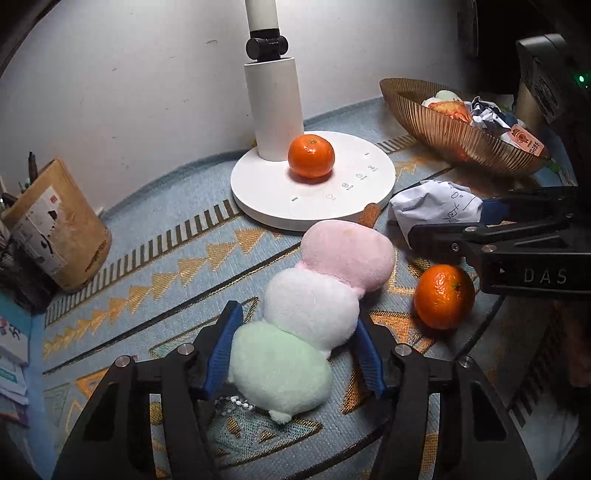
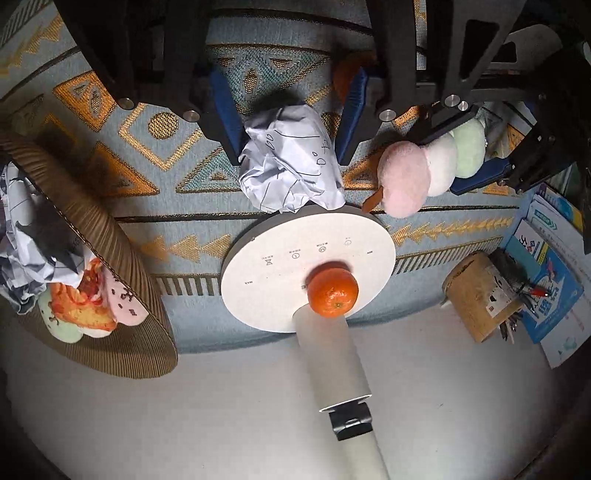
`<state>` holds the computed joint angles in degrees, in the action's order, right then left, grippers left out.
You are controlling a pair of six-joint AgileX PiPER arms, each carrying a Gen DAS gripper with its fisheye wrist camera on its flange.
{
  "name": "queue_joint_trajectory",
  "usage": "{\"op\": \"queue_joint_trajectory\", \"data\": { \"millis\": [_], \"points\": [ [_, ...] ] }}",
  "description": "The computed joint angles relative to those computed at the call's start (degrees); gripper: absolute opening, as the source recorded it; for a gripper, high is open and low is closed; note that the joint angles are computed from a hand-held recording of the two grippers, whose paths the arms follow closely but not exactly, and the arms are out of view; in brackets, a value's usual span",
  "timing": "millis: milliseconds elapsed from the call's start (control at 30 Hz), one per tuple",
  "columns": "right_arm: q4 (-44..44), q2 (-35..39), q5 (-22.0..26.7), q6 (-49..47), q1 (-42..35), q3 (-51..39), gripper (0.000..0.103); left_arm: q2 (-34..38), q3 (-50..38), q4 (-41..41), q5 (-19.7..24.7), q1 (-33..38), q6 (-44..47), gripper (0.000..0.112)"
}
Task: Organize objects
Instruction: 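Grasp the stacked plush with the left tool while the right tool grasps the paper ball, then carry the plush and paper ball over the woven bowl and open both tools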
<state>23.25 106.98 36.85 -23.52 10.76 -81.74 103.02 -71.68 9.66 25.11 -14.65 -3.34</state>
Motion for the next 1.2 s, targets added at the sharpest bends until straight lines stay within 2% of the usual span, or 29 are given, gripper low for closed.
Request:
{"op": "queue_joint_trajectory", "data": {
  "millis": [167,400,600,700,833,1033,1200],
  "points": [
    [0.0,-4.8,-2.1,-1.0,0.3,4.1,0.047,-2.3,1.6,-2.4,0.8,0.3,-0.6,0.056],
    [1.0,-17.8,-4.2,-5.1,-1.1,15.0,0.047,-9.8,7.0,-0.1,0.9,-2.0,-10.3,0.056],
    [3.3,-27.4,-4.2,-11.9,-6.6,26.4,0.047,-17.6,13.7,-1.1,0.6,-4.3,-18.0,0.056],
    [6.4,-28.4,-2.5,-16.8,-12.1,29.8,0.047,-20.0,17.1,1.6,-0.1,-7.1,-24.2,0.056],
    [11.2,-28.0,0.7,-21.7,-18.0,31.2,0.047,-19.7,19.3,8.5,0.0,-12.1,-34.9,0.056],
    [12.3,-28.3,1.9,-24.0,-21.5,31.8,0.047,-18.4,20.3,9.6,-1.0,-15.7,-39.8,0.056],
    [14.6,-27.3,3.4,-26.5,-24.2,31.9,0.047,-17.7,19.0,11.4,0.1,-17.8,-41.8,0.056]
  ]
}}
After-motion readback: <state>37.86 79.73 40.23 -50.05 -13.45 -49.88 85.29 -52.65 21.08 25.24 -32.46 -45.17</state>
